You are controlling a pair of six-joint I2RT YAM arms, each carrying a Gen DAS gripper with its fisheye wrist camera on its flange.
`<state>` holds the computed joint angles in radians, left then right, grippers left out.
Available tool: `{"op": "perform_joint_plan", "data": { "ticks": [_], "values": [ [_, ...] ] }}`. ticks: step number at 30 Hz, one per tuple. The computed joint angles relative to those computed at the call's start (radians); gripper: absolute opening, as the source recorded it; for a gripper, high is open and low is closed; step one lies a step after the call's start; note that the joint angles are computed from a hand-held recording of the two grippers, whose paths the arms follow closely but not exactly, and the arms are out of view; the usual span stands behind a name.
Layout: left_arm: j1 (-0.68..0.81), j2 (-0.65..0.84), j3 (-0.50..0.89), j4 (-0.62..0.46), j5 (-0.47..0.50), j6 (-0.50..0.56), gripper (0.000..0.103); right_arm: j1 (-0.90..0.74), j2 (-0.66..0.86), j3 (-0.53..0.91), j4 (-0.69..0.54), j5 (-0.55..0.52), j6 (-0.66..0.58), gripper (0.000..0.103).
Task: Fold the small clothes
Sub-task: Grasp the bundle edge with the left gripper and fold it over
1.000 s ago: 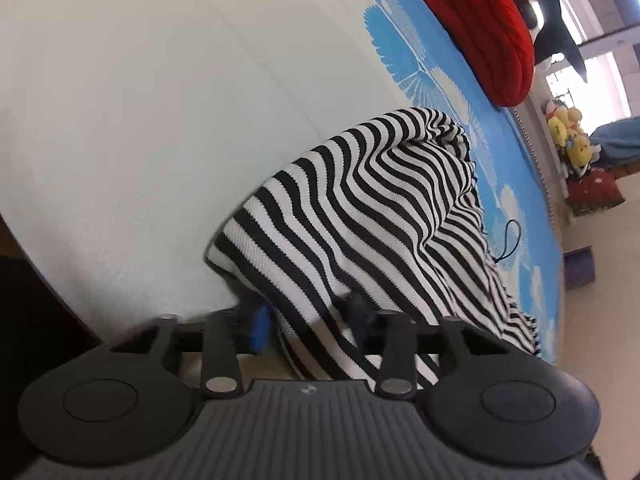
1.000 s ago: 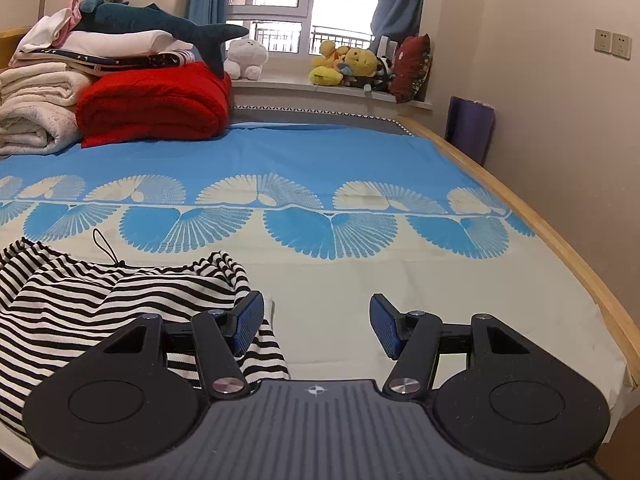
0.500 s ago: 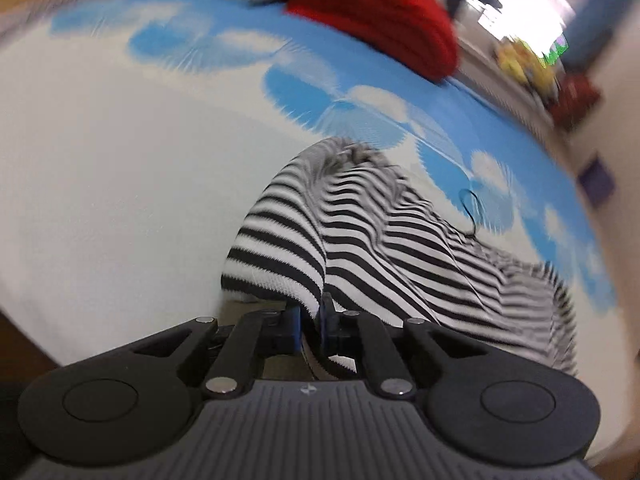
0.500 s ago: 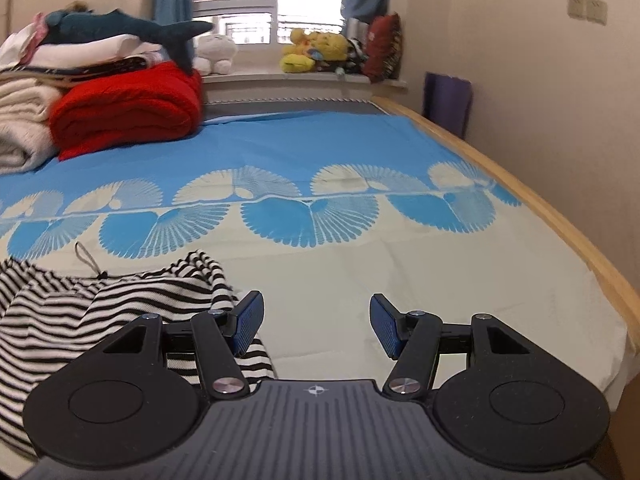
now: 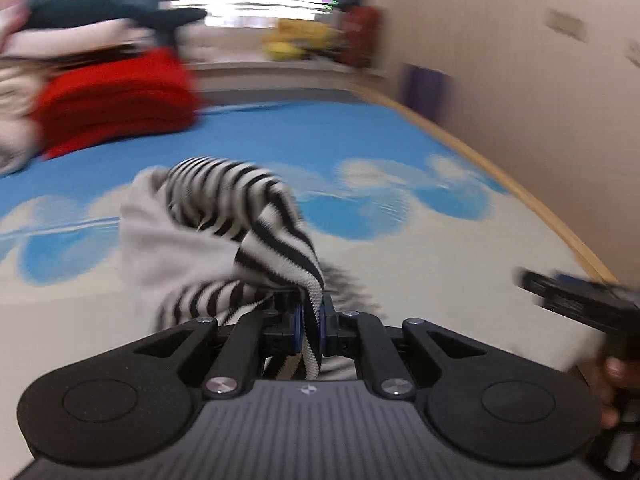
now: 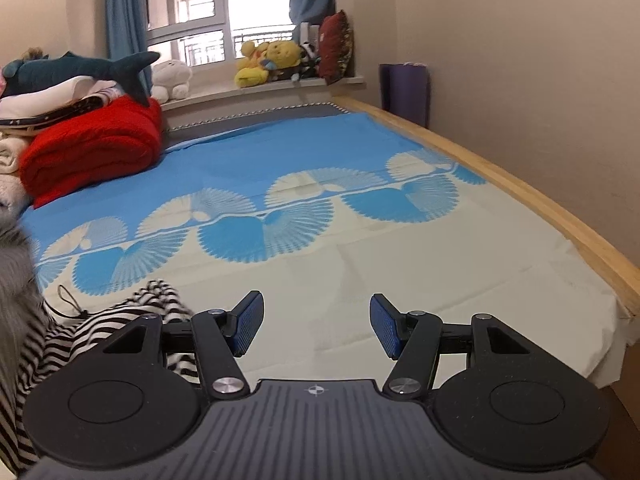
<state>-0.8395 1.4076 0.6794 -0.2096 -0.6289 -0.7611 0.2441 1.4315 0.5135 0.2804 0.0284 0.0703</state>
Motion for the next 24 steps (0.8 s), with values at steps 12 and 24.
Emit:
{"op": "perform_joint_plan", "data": {
  "ticks": [12, 24],
  "values": [
    [0.072, 0.204, -0.012, 0.239, 0.459, -0.015, 0.039, -0.164, 0.077, 0.061, -0.029, -0.257, 0.037, 0.061],
    [0.181, -0.617, -0.166, -0.489, 0.196, 0.156, 0.039, -0.025, 0.197, 0.19, -0.17, -0.396, 0.15, 0.04]
  ]
}}
